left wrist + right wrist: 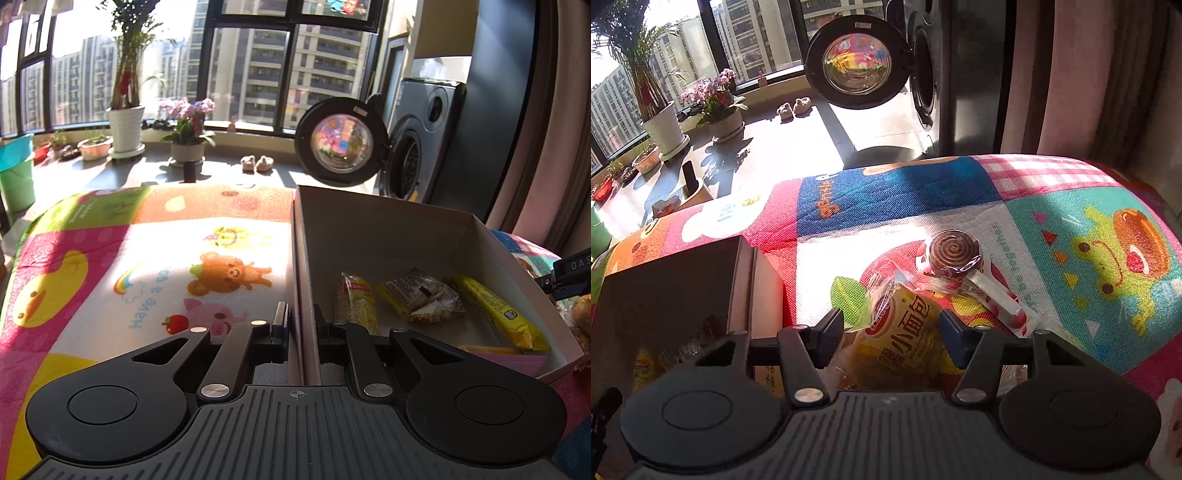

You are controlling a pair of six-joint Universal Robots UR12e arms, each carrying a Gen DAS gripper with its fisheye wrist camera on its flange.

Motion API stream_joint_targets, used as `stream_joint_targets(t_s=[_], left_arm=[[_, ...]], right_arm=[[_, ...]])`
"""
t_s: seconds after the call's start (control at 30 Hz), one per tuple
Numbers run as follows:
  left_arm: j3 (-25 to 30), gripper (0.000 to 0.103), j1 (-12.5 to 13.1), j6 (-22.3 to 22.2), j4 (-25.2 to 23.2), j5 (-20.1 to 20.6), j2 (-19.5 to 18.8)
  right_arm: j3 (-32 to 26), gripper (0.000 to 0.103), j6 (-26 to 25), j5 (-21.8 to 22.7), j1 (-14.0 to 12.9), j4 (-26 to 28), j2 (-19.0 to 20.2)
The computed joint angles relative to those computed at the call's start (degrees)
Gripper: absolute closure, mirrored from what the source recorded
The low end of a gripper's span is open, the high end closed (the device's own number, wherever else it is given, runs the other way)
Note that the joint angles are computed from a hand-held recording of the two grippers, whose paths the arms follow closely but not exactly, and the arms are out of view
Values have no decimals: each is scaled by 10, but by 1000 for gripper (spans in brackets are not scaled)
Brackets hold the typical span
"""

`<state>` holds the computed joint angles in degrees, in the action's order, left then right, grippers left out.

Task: Organize objects
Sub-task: 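Reach the right tool toward the wrapped bread bun on the mat, then grasp the wrapped bread bun with the right tool and drop it in the box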

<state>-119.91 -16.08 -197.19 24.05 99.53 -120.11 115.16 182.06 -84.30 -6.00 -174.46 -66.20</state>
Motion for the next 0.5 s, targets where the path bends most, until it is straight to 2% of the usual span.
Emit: stream_joint_targets(t_s=[0.17, 0.33, 0.5], left_arm=[[0, 90, 0, 0, 0, 0, 0], [0, 90, 0, 0, 0, -1, 0], [0, 90, 0, 0, 0, -1, 0]], right_arm=[[57, 54, -114, 40, -8, -10, -41], [134, 54, -235, 53, -12, -42, -91], [198, 54, -304, 63, -24, -60, -137]])
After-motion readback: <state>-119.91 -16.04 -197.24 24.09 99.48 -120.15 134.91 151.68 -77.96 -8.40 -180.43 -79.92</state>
